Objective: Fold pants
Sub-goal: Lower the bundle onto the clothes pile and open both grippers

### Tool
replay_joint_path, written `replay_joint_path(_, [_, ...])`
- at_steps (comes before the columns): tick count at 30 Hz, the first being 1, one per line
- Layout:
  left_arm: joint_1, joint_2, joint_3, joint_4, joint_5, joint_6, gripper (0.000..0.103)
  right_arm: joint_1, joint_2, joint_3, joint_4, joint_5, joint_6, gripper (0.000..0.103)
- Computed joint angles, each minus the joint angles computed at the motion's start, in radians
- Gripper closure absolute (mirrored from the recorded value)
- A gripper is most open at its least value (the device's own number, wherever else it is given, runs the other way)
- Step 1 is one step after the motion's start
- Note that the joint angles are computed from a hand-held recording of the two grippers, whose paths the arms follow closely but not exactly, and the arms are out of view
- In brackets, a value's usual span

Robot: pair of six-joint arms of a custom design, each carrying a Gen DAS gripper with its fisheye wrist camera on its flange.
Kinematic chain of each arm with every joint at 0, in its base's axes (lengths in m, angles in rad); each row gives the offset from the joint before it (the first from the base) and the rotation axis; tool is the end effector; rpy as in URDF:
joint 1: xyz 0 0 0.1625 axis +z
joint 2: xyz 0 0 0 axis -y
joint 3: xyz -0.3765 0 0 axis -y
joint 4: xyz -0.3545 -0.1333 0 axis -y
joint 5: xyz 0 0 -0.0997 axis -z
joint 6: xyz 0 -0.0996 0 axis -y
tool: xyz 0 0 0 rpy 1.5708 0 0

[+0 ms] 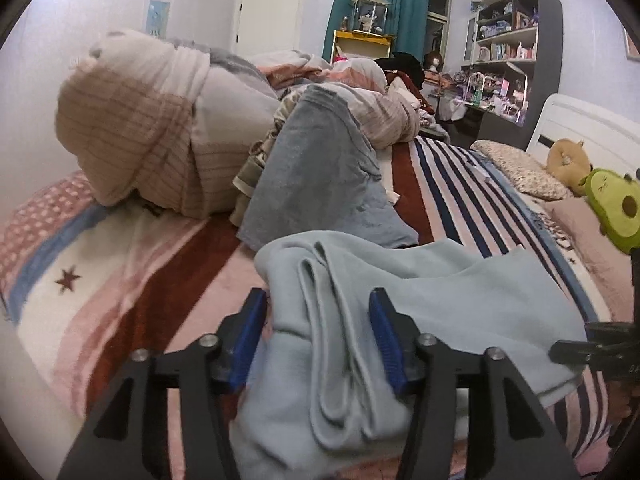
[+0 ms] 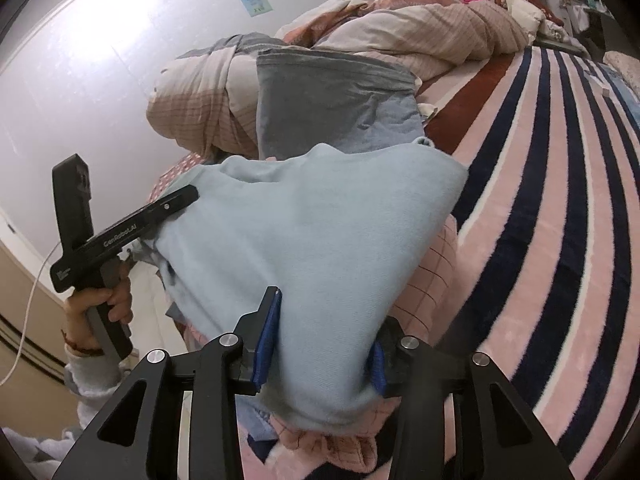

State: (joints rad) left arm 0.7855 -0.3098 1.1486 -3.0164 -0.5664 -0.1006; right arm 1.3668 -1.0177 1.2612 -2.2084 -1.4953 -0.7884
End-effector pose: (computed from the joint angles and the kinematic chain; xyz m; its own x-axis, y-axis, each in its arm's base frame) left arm -0.3468 -0.6543 0.0265 -0.7744 -0.0194 -0.6324 0.5056 0.5819 -0.6370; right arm 0.0018 -0.6866 0.3440 -0.8252 -0.5189 0.2232 -0.5648 0.7606 -0.3201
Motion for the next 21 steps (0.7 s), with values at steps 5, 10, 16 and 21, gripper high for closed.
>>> replay_joint_path(5, [-0.059, -0.005, 0.029, -0.013, 0.069, -0.013, 0.027, -0.012, -0.066, 0.068, -0.052, -0.001, -0.032, 0.052])
replay_joint_path(10, [-0.12, 0.003, 0.035, -0.004, 0.12, -0.029, 0.025, -0.053, -0.148, 0.124, -0.066, 0.025, -0.045, 0.049])
replay_joint_path(16, [-0.197, 0.056, -0.01, 0.0, 0.155, -0.047, 0.018, -0.113, -0.264, 0.199, -0.099, 0.052, -0.081, 0.043])
replay_joint_path(21, [-0.268, 0.153, -0.113, -0.026, 0.153, -0.018, 0.009, -0.19, -0.382, 0.282, -0.154, 0.096, -0.135, 0.03])
